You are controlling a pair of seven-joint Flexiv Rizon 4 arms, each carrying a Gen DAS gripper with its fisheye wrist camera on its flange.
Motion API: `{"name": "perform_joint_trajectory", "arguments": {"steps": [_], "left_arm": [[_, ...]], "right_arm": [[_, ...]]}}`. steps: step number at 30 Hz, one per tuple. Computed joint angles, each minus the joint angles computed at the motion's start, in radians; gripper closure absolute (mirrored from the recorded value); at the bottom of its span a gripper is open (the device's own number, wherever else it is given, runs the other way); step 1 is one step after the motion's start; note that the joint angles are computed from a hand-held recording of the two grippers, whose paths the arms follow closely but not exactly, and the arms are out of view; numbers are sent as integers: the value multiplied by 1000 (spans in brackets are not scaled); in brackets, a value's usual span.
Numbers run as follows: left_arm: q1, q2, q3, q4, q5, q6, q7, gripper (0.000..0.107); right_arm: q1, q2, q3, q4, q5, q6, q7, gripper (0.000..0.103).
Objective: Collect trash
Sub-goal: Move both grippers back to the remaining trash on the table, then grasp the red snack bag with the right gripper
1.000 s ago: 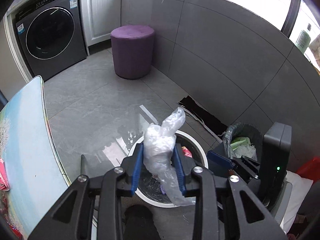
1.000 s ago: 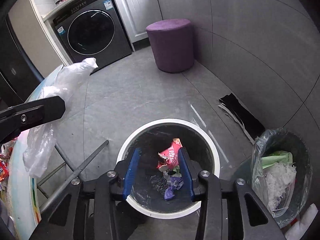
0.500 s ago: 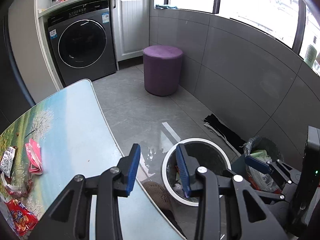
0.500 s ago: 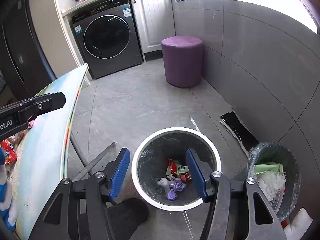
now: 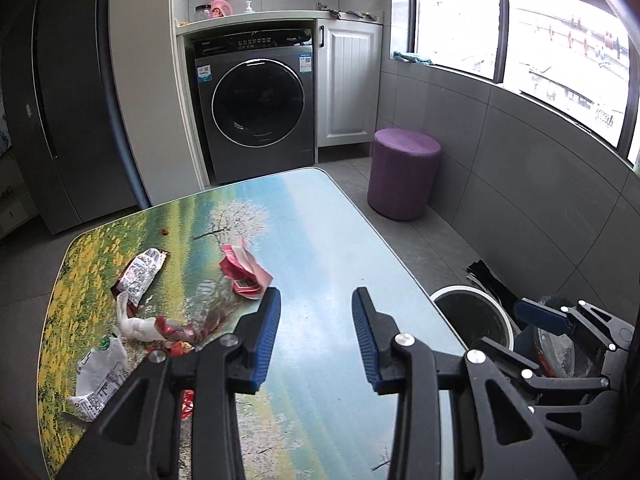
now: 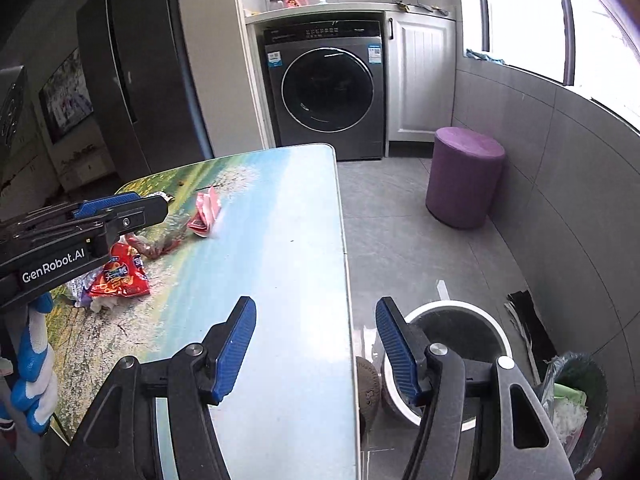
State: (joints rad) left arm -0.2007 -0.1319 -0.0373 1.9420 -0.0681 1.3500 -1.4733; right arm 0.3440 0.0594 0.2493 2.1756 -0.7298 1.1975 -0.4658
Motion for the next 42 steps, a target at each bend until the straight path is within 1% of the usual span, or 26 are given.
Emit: {"name": "perform_joint_trajectory", "arguments": {"steps": [3, 6, 8, 11, 14, 17, 19, 20, 23, 25, 27, 29, 34, 36, 37, 38, 39, 42], "left_arm": [[37, 51, 25, 63, -46, 23, 14, 71], [78, 102, 62, 120, -44, 49, 3, 71], [114, 130, 87, 142, -11, 45, -21, 71], [170, 163, 116, 184, 0, 44, -24, 71], [211, 186, 137, 235, -37, 50, 12, 71], [230, 189, 150, 277, -126, 54, 97, 71], [224, 186, 151, 303, -215, 60, 179, 71], [212, 184, 148, 317, -277, 68, 237, 71], [151, 175, 126, 350, -514, 90, 459, 71], [123, 161, 104, 356, -622, 90, 574, 71], [112, 140, 82, 350, -670, 82, 639, 71], [116, 114, 68, 337, -664, 68, 650, 71], [144, 66, 45, 311, -625, 22, 627, 72], [148, 63, 37, 313, -620, 13, 627, 73], [149, 63, 35, 315, -617, 12, 627, 75], [150, 63, 35, 315, -605, 12, 618, 78], [150, 64, 34, 317, -601, 16, 616, 78], [149, 71, 28, 325, -612, 30, 624, 85]], "right_arm": [[24, -45, 4, -39, -6, 20, -12, 43], [58, -96, 2, -83, 21, 43, -47, 43], [85, -129, 2, -111, 45, 57, -78, 43], [124, -190, 6, -164, 120, 72, -151, 43], [157, -250, 19, -222, 216, 74, -248, 43], [185, -310, 35, -287, 306, 58, -341, 43], [196, -350, 47, -335, 366, 56, -403, 43], [202, -366, 50, -355, 389, 55, -424, 43], [220, -414, 57, -422, 450, 53, -477, 43], [225, -448, 67, -473, 493, 41, -510, 43], [237, -475, 63, -516, 517, 22, -525, 43], [244, -499, 63, -551, 543, 0, -537, 44], [221, -533, 96, -604, 643, -46, -597, 68], [208, -536, 111, -608, 685, -41, -631, 84], [205, -534, 114, -605, 700, -35, -645, 87], [204, -528, 113, -597, 711, -24, -653, 95], [204, -521, 113, -587, 721, -12, -660, 96], [203, -489, 107, -550, 735, 20, -672, 98]]}}
